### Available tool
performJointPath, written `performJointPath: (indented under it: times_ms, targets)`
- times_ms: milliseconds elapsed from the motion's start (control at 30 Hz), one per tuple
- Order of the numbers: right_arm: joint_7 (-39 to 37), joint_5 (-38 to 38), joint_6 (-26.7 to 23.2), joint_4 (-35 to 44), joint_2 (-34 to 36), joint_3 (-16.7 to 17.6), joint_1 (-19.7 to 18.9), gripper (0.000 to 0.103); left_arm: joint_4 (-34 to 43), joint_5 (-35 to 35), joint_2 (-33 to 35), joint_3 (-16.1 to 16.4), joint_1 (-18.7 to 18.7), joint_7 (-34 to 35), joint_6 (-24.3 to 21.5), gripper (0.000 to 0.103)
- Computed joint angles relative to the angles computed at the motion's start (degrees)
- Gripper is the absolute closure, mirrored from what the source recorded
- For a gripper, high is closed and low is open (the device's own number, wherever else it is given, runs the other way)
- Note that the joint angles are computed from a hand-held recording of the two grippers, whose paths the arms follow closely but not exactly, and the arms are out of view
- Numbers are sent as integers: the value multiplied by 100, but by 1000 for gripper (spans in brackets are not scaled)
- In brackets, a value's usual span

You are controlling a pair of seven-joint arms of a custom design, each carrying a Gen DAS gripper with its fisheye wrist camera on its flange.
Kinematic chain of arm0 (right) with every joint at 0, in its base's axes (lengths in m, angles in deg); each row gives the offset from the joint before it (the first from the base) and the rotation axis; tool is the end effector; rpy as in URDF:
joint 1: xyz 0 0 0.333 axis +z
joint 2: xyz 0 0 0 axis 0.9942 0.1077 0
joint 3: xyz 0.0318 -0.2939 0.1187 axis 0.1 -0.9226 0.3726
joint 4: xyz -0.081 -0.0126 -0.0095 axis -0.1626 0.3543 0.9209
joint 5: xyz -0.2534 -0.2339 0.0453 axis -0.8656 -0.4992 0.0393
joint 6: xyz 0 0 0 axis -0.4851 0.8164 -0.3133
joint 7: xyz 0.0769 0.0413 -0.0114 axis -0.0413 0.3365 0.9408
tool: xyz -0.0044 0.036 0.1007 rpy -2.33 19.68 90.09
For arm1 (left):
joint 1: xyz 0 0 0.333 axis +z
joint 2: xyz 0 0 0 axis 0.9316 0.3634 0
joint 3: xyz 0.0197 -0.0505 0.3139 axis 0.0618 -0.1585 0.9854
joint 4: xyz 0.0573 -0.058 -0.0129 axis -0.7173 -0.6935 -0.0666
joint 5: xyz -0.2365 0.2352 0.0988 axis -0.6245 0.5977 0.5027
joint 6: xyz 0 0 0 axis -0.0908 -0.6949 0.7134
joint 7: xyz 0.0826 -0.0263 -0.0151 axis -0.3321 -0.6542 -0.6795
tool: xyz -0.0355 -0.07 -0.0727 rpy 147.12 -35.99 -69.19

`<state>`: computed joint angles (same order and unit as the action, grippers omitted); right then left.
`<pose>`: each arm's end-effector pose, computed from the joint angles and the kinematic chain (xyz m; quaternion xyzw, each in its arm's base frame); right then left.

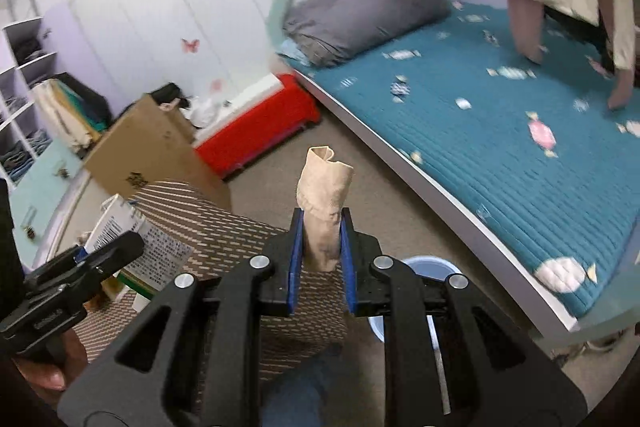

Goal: Collect trash
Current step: 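Carry carton and cup to the blue wastebasket and open both tools over it, then move both tools back toward the table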

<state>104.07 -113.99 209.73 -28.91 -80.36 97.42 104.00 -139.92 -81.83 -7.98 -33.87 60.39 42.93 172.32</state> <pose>0.3927 0.2748 0.7598 -0.4406 0.7892 -0.2017 0.3773 0.4909 -0.1917 0.8084 -0.4083 0.8234 -0.3784 0.1099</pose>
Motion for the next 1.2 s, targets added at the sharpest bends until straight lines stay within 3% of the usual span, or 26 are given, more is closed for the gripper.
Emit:
performJointPath:
  times_ms: [367, 533, 567, 633, 667, 733, 800, 867, 900, 933, 1033, 1200]
  targets:
    - [-81, 1108, 717, -1460, -343, -411, -256, 85, 663, 986, 1144, -393, -694, -469, -737, 60]
    - [-93, 1463, 1078, -1909, -405, -471, -358, 85, 1501, 1322, 1896, -421, -971, -720, -1375, 58]
    - [-85, 1522, 1144, -1975, -406, -482, -380, 85, 1716, 1369, 2039, -416, -1017, -772, -1503, 55]
    - [10, 1643, 1311, -2166, -442, -500, -427, 83, 2364, 1501, 2477, -399, -1154, -862, -1829, 25]
    - [38, 1735, 1411, -2276, -462, -522, -440, 79, 2489, 1555, 2575, -377, -1202, -889, -1859, 20]
    - [108, 1831, 1562, -2435, -501, -523, -481, 40, 2612, 1706, 2666, -312, -1266, -922, -1846, 18]
    - [177, 1825, 1531, -2469, -522, -472, -522, 37, 2954, 1820, 2852, -253, -1332, -1053, -2043, 15]
    - [368, 1709, 1427, -2467, -573, -375, -592, 25, 2634, 1740, 2639, -257, -1226, -1086, -1819, 15]
    - [524, 1589, 1349, -2443, -607, -302, -640, 12, 2417, 1718, 2514, -268, -1197, -1074, -1650, 15]
    - [613, 1517, 1339, -2458, -645, -277, -662, 7, 2173, 1705, 2360, -276, -1159, -1041, -1467, 14]
    - [836, 1328, 1056, -2303, -694, -174, -699, 6, 1462, 1694, 1854, -295, -1035, -873, -933, 10]
    - [1088, 778, 379, -1794, -684, 33, -711, 6, 851, 1608, 1318, -329, -898, -718, -464, 10]
